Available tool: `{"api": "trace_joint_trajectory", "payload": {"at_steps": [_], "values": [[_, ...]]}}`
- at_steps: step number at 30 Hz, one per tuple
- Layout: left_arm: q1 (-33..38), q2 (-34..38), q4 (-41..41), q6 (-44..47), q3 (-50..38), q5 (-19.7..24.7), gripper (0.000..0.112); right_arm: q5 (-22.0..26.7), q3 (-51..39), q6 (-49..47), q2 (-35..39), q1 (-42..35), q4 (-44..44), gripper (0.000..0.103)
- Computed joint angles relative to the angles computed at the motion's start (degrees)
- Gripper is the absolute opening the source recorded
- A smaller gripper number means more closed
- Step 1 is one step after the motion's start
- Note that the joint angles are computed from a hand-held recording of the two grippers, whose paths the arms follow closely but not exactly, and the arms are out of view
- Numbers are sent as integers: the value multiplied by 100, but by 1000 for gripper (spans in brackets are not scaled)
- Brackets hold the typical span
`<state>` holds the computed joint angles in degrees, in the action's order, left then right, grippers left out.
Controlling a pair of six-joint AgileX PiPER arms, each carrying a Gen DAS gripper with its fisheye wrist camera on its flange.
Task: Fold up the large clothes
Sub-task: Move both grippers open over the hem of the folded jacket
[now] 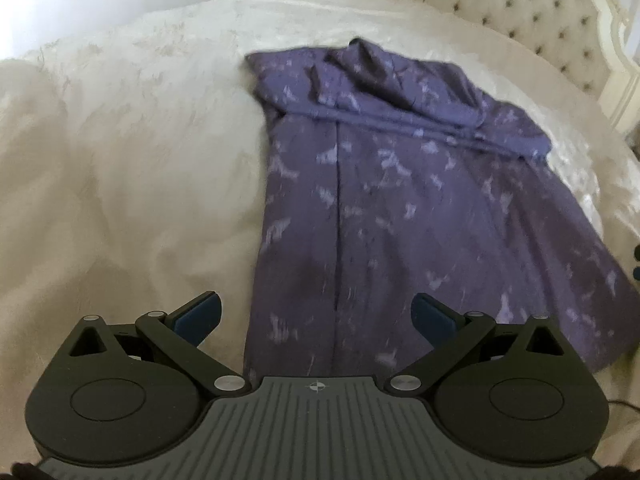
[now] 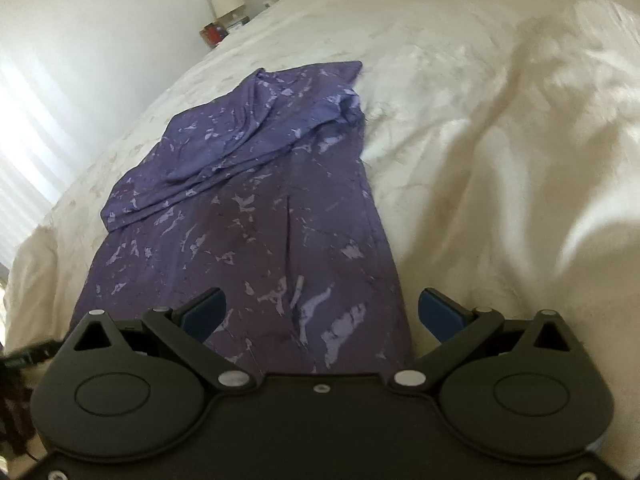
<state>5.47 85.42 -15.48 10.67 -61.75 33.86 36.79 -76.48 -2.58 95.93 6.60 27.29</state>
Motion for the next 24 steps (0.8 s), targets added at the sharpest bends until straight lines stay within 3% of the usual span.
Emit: {"api": "trace_joint_trajectory", "payload": {"at_steps": [4, 9, 13, 17, 24], "values": [[182, 388, -354, 312, -182, 485, 103, -28, 126, -347, 50, -209, 534, 102], [189, 697, -442, 384, -384, 570, 103, 174, -112, -366, 357, -172, 407, 102], [161, 863, -402, 371, -509, 628, 103, 650, -583, -197, 799, -95, 92, 102], [173, 859, -445, 399, -492, 619, 103, 1236, -910, -482, 1212, -252, 661, 102], [237, 751, -659, 563, -427, 818, 103, 1523, -586, -1010, 1078, -475, 1475, 102]]}}
